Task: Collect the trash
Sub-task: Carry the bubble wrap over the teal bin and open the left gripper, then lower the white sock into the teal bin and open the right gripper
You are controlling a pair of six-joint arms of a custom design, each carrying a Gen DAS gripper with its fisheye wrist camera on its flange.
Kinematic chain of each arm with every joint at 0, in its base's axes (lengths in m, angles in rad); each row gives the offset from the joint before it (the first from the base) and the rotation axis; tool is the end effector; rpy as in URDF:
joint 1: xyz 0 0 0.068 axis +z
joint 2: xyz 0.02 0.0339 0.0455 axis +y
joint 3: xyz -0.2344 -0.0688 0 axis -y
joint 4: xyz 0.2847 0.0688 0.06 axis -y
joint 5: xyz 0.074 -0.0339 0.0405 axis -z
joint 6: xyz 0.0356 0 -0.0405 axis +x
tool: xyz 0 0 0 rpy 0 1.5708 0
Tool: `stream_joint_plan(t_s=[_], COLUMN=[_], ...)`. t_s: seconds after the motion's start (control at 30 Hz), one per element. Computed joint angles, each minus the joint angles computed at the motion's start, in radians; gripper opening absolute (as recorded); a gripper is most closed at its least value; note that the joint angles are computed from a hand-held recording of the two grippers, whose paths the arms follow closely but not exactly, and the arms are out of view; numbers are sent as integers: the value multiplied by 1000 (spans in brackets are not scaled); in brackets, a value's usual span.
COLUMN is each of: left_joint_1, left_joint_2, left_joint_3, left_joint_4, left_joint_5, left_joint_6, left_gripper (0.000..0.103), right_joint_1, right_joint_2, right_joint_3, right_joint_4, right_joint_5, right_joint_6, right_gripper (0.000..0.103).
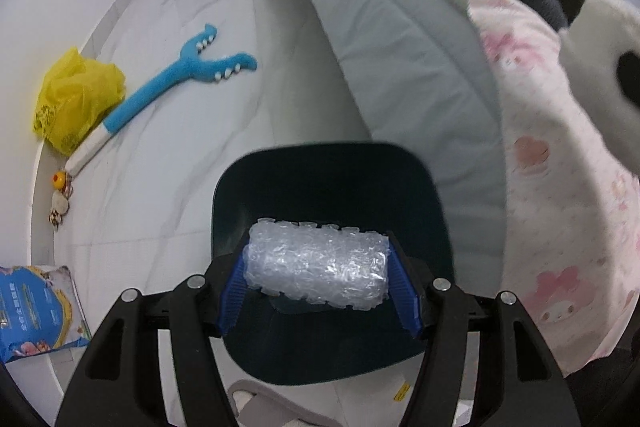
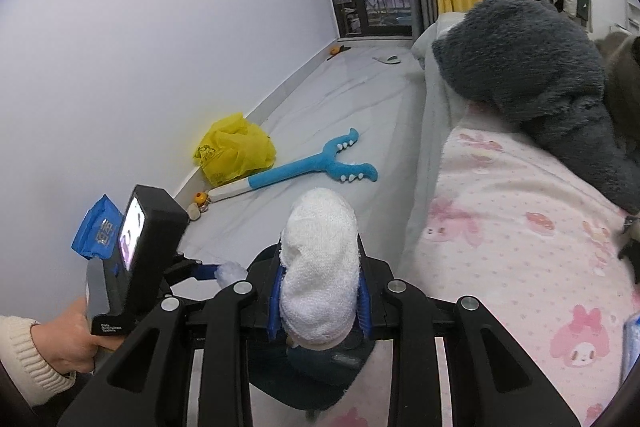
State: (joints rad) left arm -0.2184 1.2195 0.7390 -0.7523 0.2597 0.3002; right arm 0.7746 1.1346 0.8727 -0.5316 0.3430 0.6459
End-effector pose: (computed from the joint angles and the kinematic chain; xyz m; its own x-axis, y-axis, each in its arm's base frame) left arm 0.2474 -0.0643 0.1529 -0.7933 0.4688 -0.3884 0.5518 0.8232 -0.1334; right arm 0.2134 0.1921 0.2335 -0.7018 0.1063 -0.7044 -0.0847 0.9693 0.2307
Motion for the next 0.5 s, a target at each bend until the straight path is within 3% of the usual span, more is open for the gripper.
stream_joint_plan(t_s=[0.17, 0.5], left_joint_1=[44, 104], left_joint_2=[55, 8], left_joint_3=[0, -5], left_joint_4=[-8, -38], left_joint_5=[1, 36], left_joint_6=[54, 111], left_gripper=[73, 88], right_joint_1=[10, 21], right_joint_2=[57, 187], right_joint_3=[31, 105], right_joint_4=[15, 13], right_joint_5=[-4, -25], right_joint_6=[4, 24], right_gripper=[29, 29])
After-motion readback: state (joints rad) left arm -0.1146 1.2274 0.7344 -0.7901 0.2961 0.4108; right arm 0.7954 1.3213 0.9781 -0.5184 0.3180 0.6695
